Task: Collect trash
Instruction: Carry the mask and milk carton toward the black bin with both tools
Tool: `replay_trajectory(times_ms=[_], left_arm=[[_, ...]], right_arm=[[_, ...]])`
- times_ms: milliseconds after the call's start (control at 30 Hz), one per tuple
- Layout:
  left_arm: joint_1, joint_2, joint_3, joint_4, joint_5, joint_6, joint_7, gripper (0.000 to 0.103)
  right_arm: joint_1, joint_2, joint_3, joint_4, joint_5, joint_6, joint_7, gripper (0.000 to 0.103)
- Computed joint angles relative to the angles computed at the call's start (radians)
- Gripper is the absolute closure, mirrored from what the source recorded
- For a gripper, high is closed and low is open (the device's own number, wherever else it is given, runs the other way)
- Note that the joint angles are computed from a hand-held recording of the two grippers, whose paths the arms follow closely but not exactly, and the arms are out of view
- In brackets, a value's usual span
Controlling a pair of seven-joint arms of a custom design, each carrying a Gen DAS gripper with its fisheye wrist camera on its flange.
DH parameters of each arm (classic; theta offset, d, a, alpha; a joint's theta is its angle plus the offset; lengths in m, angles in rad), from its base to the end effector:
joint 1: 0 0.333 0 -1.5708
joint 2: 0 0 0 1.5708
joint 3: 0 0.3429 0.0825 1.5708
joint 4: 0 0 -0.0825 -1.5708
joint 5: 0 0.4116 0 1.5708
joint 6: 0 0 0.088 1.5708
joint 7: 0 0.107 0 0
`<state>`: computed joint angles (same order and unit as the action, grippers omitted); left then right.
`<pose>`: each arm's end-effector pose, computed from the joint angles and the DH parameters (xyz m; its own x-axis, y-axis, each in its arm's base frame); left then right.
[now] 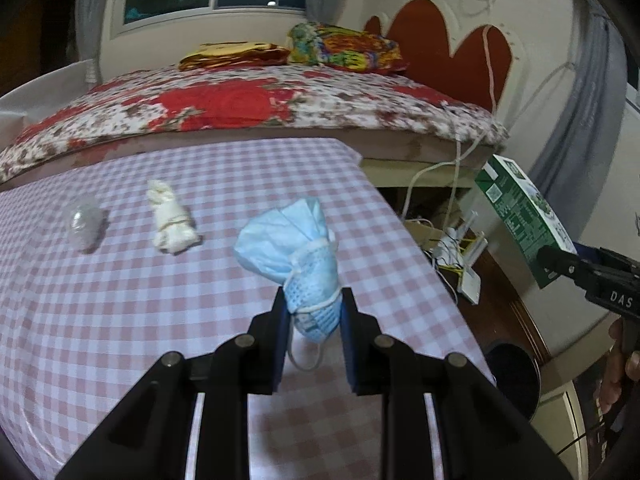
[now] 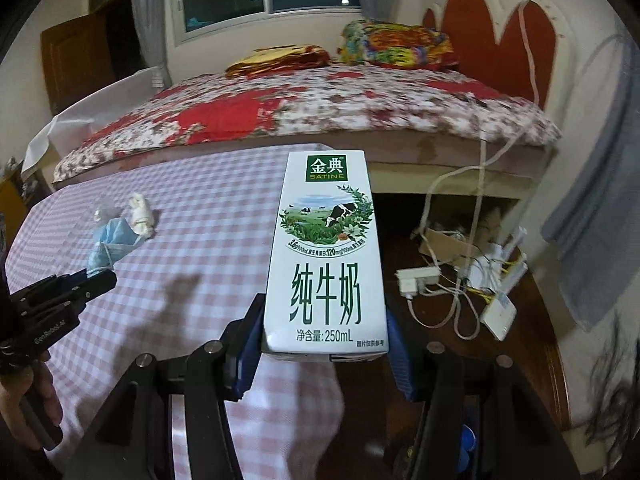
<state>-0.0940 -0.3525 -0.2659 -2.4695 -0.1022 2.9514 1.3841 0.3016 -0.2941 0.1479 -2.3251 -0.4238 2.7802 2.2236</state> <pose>0.4614 -0.1770 0.5272 -0.1607 -0.9781 0.1324 -0.6908 0.0156 -0.7229 0.4590 0.2485 0.5517 0.1610 -0.9864 -0.0341 -0.6947 -0.0887 -0.7139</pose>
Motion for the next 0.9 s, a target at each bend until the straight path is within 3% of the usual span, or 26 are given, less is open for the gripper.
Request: replay_trajectory(times_ms=[667, 900], left_arm=[[-0.163, 0.098, -0.020, 0.088, -0.038, -0.037, 0.096, 0.078], [-0.241, 0.141, -0.013, 0.121, -0.107, -0.057, 0.177, 0.078]], right_arm=[[-0.111, -0.307, -0.042, -0.304, 0.020, -0.093, 0.042, 0.046], [-0.111, -0.387, -0.066, -0.395, 0.051, -0.142, 0.022, 0.046]])
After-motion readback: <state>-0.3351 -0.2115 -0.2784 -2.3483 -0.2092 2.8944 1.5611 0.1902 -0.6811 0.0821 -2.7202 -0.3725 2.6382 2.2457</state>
